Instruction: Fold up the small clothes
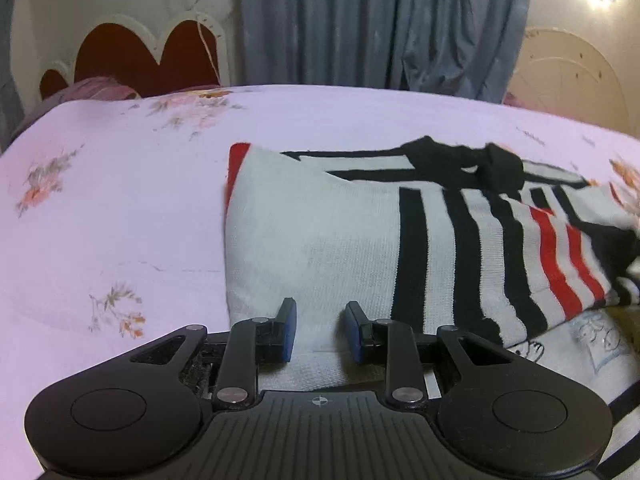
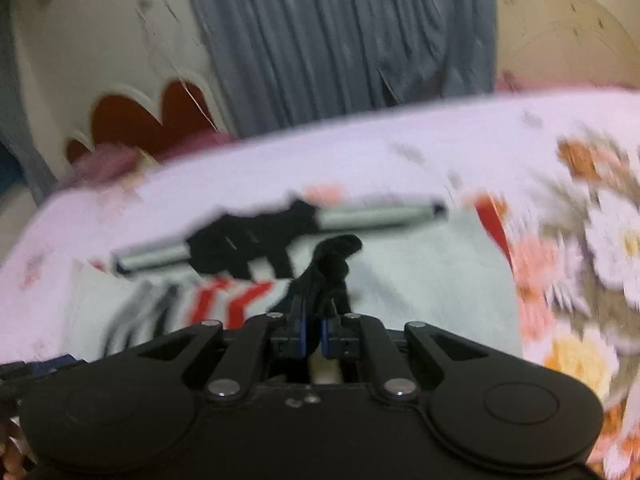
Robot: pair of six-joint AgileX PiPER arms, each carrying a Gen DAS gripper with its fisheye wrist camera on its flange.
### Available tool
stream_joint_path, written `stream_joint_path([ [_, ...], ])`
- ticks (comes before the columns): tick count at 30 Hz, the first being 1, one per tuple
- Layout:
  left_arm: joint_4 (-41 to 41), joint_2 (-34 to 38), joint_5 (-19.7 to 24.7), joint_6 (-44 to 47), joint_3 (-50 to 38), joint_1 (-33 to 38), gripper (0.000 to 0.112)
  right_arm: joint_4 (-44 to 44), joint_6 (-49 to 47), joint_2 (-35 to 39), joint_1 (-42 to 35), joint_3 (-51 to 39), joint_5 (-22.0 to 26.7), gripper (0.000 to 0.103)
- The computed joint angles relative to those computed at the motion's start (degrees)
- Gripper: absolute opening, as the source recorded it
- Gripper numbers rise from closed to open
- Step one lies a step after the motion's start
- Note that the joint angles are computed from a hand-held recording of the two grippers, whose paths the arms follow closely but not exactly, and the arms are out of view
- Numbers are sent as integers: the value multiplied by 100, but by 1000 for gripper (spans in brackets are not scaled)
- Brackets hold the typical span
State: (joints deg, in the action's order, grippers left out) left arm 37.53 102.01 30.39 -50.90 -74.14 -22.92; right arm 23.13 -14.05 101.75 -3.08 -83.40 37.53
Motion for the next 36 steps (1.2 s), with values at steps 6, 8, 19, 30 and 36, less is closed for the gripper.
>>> stream_joint_path([
  [6,-662,-183,-306,647,-53,317,28,-205,190,-338,-4,305,-608,21],
  [8,-782,53,-257,968,-459,448,28,130,-76,-260,-55,104,-636,21],
  [19,-4409,1445,-534,3648,-2195,1655,63,-1426,704,1184,592,-1707,323,17],
  [30,-1375,1959,220,2491,-3119,783,64,-599,269,1849,1628,-2950,721,25],
  [36,-2542,2074,265,3334,-3153,1209,64,-1600,1023,1672,1683,-2321,304,3],
])
